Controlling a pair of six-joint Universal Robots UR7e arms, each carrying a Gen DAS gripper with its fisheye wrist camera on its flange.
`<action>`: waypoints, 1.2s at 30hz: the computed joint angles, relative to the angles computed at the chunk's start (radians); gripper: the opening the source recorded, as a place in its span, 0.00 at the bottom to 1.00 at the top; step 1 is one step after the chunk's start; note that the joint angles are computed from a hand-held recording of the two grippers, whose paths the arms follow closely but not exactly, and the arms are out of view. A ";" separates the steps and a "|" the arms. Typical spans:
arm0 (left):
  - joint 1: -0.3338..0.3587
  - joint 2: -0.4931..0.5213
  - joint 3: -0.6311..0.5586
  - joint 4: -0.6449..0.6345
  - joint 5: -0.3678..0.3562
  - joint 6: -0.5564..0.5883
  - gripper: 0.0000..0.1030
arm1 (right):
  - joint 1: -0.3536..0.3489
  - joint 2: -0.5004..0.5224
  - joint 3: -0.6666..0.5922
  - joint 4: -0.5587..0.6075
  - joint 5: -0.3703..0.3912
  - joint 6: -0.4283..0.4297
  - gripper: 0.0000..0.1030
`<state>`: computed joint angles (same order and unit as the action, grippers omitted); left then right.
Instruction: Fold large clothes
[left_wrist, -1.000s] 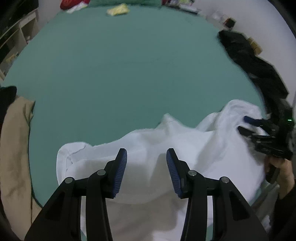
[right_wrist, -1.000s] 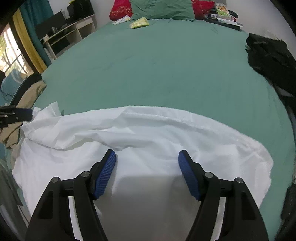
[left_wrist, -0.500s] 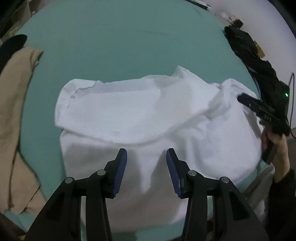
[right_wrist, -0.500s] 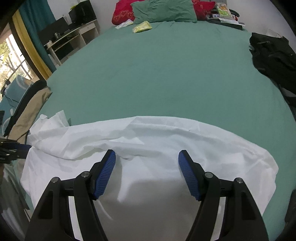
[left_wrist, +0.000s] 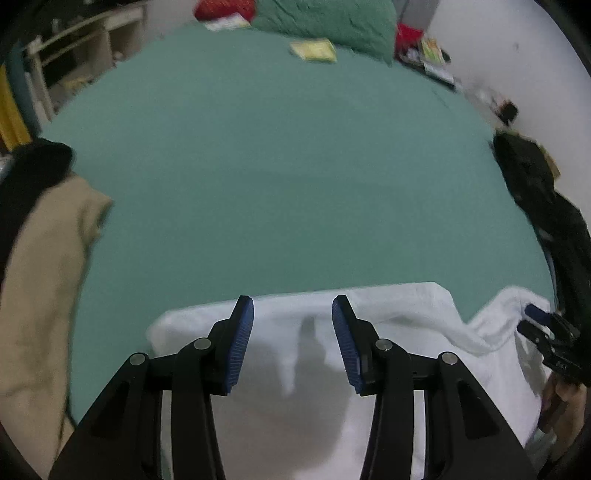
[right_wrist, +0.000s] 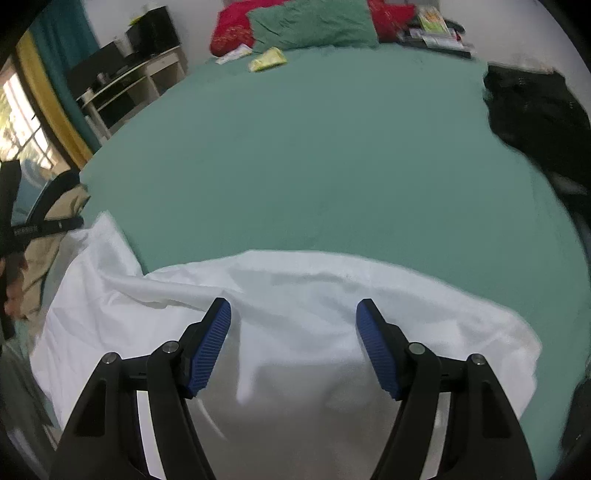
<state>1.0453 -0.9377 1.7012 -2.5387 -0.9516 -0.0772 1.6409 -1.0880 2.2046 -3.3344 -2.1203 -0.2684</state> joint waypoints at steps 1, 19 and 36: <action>0.003 -0.012 0.010 -0.009 0.019 -0.004 0.46 | 0.005 0.005 -0.005 -0.008 -0.025 -0.018 0.69; 0.085 -0.060 0.098 -0.107 0.107 0.200 0.05 | -0.084 -0.040 -0.063 0.107 -0.093 -0.061 0.01; 0.058 -0.230 0.260 -0.091 0.029 -0.051 0.52 | -0.062 -0.208 0.151 -0.038 -0.105 0.161 0.69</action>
<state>1.1037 -1.1679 1.9615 -2.6292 -0.9221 -0.1279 1.5793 -1.2964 2.3559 -3.3726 -2.2248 -0.1074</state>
